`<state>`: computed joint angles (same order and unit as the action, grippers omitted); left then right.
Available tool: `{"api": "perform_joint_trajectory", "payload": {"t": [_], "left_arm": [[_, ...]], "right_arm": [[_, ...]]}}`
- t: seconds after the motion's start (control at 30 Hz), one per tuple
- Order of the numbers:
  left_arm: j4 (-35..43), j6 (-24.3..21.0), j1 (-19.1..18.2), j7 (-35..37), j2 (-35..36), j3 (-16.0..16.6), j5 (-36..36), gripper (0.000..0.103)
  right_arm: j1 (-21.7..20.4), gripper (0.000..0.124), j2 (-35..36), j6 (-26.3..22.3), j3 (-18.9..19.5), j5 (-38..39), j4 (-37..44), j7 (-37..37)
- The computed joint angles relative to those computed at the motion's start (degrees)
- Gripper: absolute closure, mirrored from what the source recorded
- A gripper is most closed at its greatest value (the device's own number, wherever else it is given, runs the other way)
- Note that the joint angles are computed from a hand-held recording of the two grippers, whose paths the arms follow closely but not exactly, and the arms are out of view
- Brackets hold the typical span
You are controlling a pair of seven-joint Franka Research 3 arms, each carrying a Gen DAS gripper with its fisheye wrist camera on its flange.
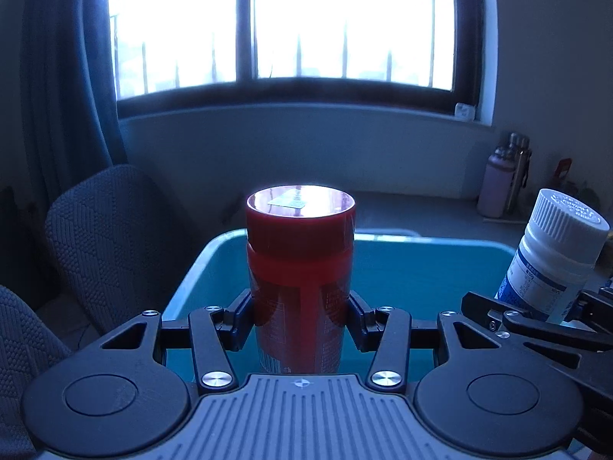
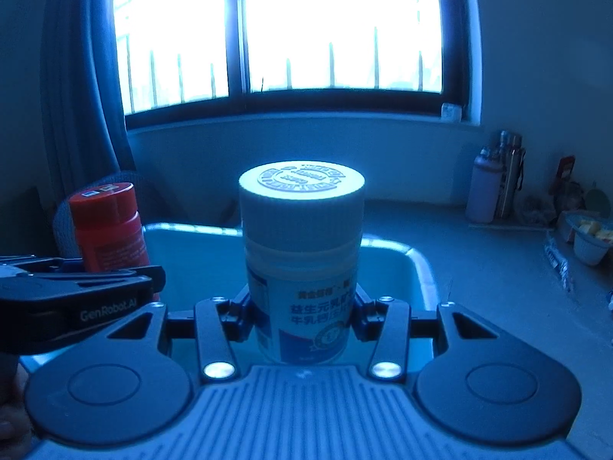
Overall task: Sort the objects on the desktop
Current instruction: 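Carry the red canister and white bottle over the teal bin and release both, then withdraw both open tools from the bin toward the remaining red canister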
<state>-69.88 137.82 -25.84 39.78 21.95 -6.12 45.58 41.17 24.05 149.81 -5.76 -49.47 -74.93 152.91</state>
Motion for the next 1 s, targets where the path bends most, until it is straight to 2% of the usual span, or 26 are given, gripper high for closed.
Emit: {"api": "perform_joint_trajectory", "payload": {"t": [0.13,0.33,0.4,0.43,0.47,0.53,0.8,1.0], "left_arm": [[1.41,-0.89,0.86,2.26,1.76,-0.20,-2.39,0.053],[1.44,-1.08,1.41,4.91,2.53,-0.27,-5.20,0.053],[0.77,-0.41,0.92,3.35,1.99,0.50,-3.91,0.049],[0.11,0.19,0.78,2.56,1.53,0.78,-3.11,0.049],[-0.29,0.56,0.84,2.30,1.18,0.77,-2.78,0.049],[-1.49,0.88,0.76,1.61,0.12,0.66,-2.03,0.044],[-6.41,1.53,1.15,-1.06,-4.12,-0.76,0.20,0.042],[-12.88,2.88,1.68,-4.70,-9.33,-2.45,2.60,0.033]], "right_arm": [[-0.62,0.076,1.89,-2.24,1.15,4.53,2.17,-3.16],[0.26,0.076,3.22,-6.58,0.93,8.00,4.85,-6.28],[0.11,0.065,3.75,-8.19,1.41,10.04,6.23,-7.72],[0.29,0.055,3.72,-8.52,1.24,10.36,6.36,-7.55],[0.75,0.048,3.61,-9.12,0.83,10.09,6.43,-6.95],[1.57,0.045,2.98,-9.92,0.11,8.85,5.91,-5.30],[1.91,0.045,-0.25,-9.37,0.68,4.50,2.31,-1.64],[1.94,0.045,-6.26,-8.56,2.01,-2.74,-5.15,5.23]]}}
